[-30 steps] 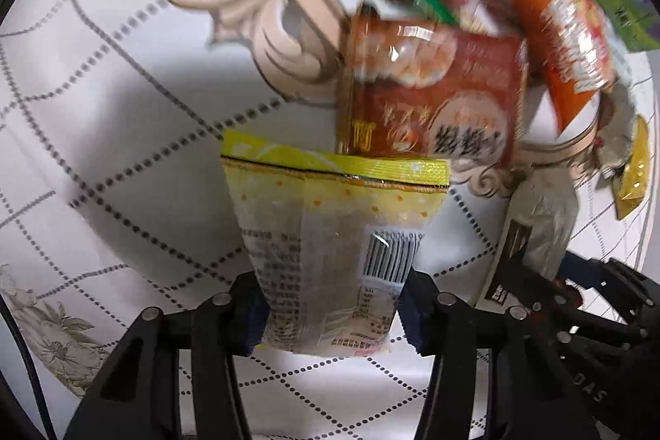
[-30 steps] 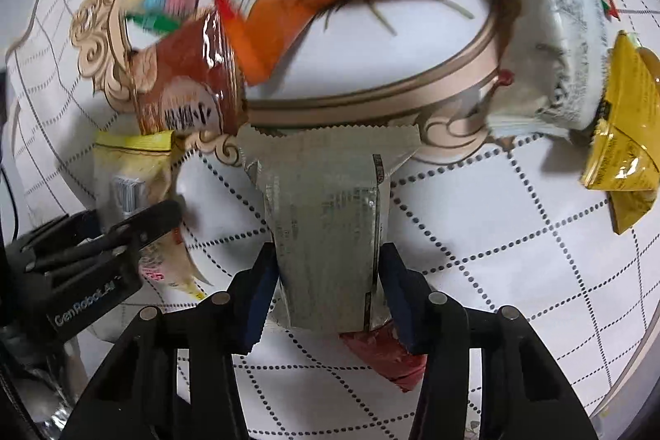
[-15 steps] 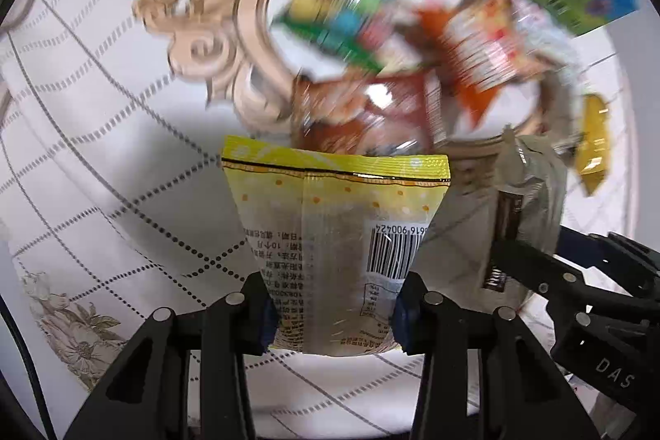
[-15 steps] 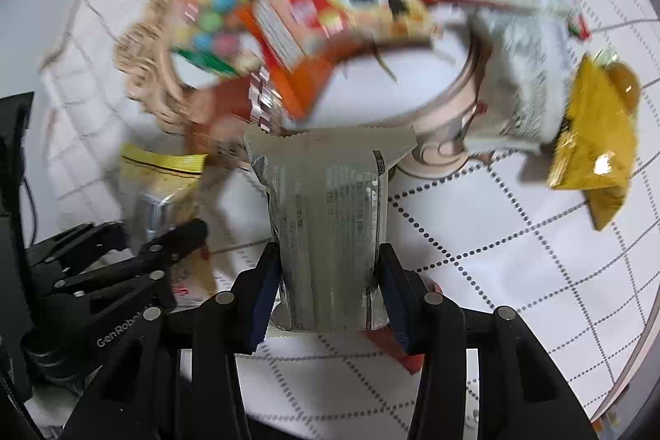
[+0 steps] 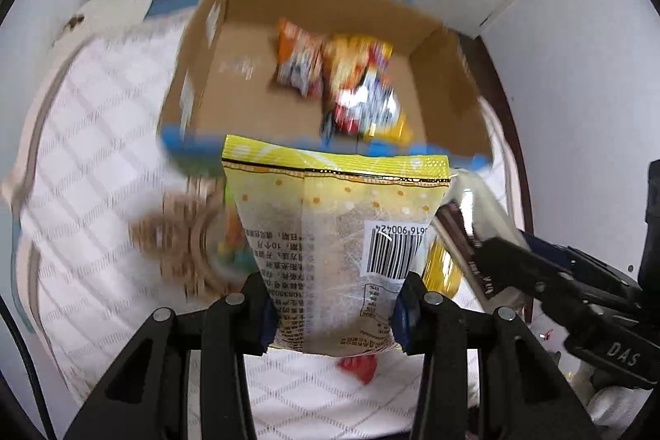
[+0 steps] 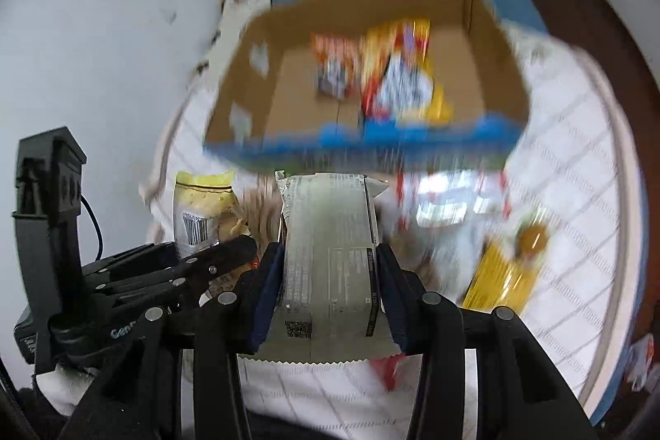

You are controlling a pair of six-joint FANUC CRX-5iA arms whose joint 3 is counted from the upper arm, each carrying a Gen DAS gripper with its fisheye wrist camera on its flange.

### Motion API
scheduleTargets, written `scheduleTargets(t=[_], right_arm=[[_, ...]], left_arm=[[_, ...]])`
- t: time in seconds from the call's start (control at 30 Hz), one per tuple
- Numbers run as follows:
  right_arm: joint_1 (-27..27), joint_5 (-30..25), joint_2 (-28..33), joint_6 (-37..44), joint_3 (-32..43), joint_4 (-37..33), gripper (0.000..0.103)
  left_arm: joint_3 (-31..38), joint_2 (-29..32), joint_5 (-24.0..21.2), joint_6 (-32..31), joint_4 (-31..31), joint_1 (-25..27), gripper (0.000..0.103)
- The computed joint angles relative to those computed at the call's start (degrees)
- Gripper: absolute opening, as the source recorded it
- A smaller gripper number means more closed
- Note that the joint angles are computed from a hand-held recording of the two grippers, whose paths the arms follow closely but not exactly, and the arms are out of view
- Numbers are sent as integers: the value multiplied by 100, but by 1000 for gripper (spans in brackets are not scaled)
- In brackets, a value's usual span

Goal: Organize snacks
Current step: 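Carry both held packets into the cardboard box and lower them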

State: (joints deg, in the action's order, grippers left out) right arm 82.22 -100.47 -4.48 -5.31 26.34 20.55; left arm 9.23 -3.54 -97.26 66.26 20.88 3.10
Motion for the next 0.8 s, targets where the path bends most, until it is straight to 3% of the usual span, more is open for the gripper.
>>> scheduleTargets(t=[0.17,0.27,0.53,0.7,0.8], right_arm=[[-876,-440,392,926,757,282,48],[-1451,-582,637,1423,1045,264,48],[-2791,-462,1008,2364,819,-205,48],[-3241,-238,1230,2776,579,-318,48],[-3540,-252,1400,2939,583,-665,58]], left_arm=[[1025,883,346,518,-133,-546,40],[1702,1514,260,702,-246,-688,40],[3738,3243,-431,1049,-978,-1007,40],[5124,4340,-1123,1110,-1479,-1198,41],[5823,4882,-1481,1129,-1772,-1284,44]])
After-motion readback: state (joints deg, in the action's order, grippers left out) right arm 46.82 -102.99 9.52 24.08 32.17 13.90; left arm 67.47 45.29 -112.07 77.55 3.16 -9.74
